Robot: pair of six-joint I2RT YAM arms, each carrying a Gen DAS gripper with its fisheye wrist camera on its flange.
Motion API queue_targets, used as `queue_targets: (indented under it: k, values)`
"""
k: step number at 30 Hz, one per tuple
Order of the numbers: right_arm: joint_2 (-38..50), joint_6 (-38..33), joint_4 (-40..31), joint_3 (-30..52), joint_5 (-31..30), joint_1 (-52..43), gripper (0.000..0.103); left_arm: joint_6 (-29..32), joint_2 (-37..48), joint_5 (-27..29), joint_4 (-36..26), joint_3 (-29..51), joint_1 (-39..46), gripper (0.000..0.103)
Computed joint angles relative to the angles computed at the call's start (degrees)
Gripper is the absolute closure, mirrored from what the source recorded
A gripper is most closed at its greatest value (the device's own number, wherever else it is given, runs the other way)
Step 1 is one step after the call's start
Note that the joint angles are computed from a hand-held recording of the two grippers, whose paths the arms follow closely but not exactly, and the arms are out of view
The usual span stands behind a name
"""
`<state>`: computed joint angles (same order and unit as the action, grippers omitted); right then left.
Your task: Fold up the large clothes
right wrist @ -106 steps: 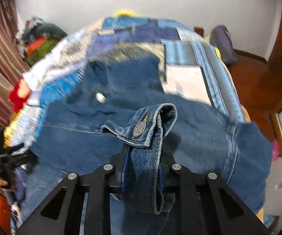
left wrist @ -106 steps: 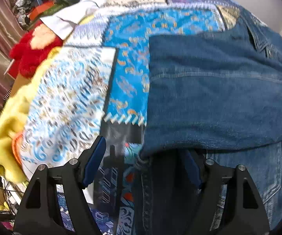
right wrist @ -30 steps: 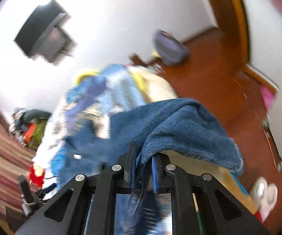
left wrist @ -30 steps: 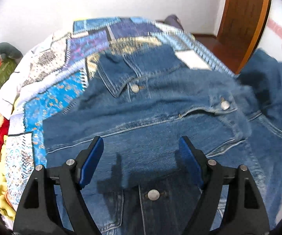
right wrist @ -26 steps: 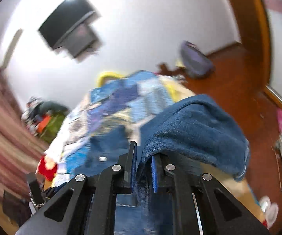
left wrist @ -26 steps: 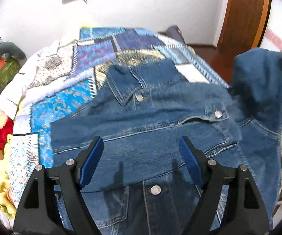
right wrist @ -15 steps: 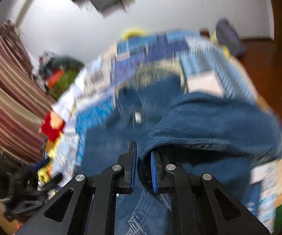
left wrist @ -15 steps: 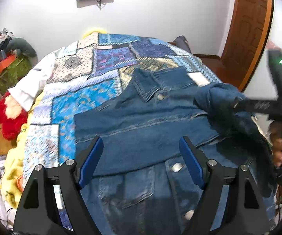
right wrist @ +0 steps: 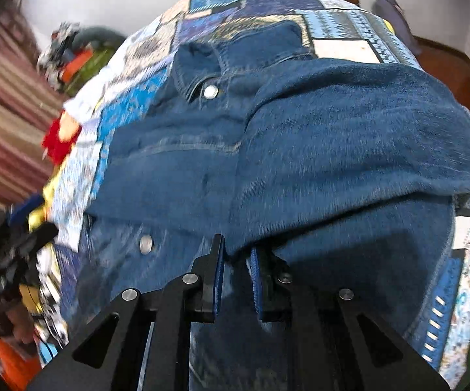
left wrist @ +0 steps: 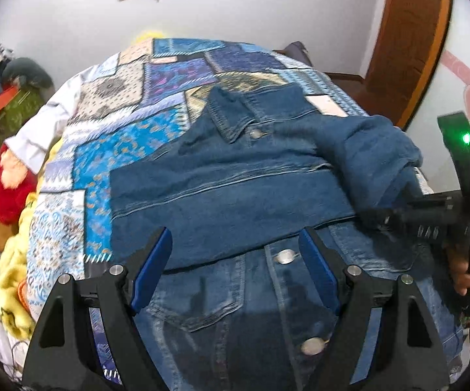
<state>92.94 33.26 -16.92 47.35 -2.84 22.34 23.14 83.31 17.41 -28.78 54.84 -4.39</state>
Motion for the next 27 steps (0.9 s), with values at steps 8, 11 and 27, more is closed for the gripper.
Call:
queue_targets:
  k: [8,11,27]
  values:
    - [-14.2,-2.8,-7.0,-6.0,6.0,1.1,0.091,-2.1,-0.9,-2.5,-1.5,3.4,-9.8,0.023]
    - [-24.2,-2.8,-9.6,-9.9,5.3,-5.0,0.091,-3.4,0.8,-3.4,-2.4,6.7,-14.2,0.023]
    - [-44.0,-19.8,-20.4,-21.1,-9.5,-47.4,0.091,-4.1,30.3,-15.1,-4.8,29.4,-40.8,0.029]
